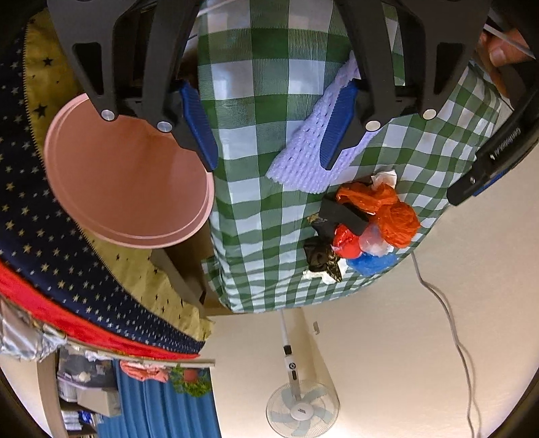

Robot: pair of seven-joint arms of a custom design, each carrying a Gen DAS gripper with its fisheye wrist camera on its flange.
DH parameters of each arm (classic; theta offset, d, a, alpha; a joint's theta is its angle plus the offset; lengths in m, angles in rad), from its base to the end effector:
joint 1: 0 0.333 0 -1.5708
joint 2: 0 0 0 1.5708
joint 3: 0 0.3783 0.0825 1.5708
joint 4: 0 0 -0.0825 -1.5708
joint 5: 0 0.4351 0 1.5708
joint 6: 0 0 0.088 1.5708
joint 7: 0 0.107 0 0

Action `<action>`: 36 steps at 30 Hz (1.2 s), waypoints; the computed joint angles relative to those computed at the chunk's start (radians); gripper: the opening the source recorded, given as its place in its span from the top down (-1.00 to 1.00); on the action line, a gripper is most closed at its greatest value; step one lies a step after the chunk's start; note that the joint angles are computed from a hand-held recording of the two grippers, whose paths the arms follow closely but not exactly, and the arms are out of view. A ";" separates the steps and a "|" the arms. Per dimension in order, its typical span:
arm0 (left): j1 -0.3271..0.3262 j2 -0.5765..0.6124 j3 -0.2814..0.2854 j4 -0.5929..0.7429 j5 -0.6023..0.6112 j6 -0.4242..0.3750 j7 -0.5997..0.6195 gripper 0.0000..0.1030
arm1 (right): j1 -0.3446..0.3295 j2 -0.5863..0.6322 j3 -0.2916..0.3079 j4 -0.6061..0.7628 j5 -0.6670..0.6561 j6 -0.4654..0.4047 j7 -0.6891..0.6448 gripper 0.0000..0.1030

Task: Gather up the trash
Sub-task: 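Grasp the orange plastic bag with the left tool while the right tool grasps the lavender foam sleeve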

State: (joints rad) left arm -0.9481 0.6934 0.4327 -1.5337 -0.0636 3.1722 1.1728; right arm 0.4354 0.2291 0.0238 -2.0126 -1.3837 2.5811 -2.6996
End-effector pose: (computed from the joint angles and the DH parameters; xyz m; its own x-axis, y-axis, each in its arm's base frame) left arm 0.6763 -0.4907 0.4174 -0.3474 -0.9302 0.1183 -0.5317 0.0915 -0.8420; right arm 0.5915 0.3110 0.3941 -0.3537 -0.9239 -0.1457 -0.5317 0.3267 -0.7814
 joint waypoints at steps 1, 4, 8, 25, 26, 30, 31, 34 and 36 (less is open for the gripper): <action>0.010 0.009 -0.008 0.018 0.002 -0.006 0.004 0.03 | -0.005 0.008 -0.001 0.005 0.006 0.013 -0.001 -0.22; 0.047 0.037 -0.045 0.075 0.017 -0.029 0.014 0.08 | -0.016 0.037 -0.008 0.026 0.035 0.049 -0.026 -0.15; 0.102 0.079 -0.100 0.161 0.048 -0.067 0.013 0.08 | -0.027 0.077 -0.027 0.054 0.074 0.126 -0.054 0.02; 0.258 0.228 -0.285 0.444 0.190 -0.222 -0.063 -0.11 | 0.014 0.147 -0.125 0.094 0.246 0.326 -0.196 0.85; 0.259 0.232 -0.285 0.451 0.199 -0.227 -0.069 -0.11 | 0.019 0.146 -0.133 0.094 0.242 0.332 -0.192 0.86; 0.282 0.234 -0.324 0.466 0.216 -0.255 -0.059 0.24 | 0.040 0.137 -0.156 0.099 0.197 0.332 -0.169 0.89; 0.283 0.229 -0.324 0.459 0.219 -0.254 -0.066 0.29 | 0.041 0.135 -0.157 0.100 0.184 0.332 -0.162 0.89; 0.281 0.206 -0.321 0.430 0.231 -0.246 -0.080 0.38 | 0.044 0.122 -0.155 0.105 0.141 0.319 -0.145 0.90; 0.277 0.188 -0.315 0.404 0.238 -0.238 -0.094 0.40 | 0.046 0.110 -0.149 0.107 0.101 0.304 -0.126 0.90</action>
State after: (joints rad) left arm -0.6706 0.8813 0.1181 -1.1297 0.1746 2.9342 1.0788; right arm 0.4814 0.3393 -0.1256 -1.9057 -1.2830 2.8852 -2.8259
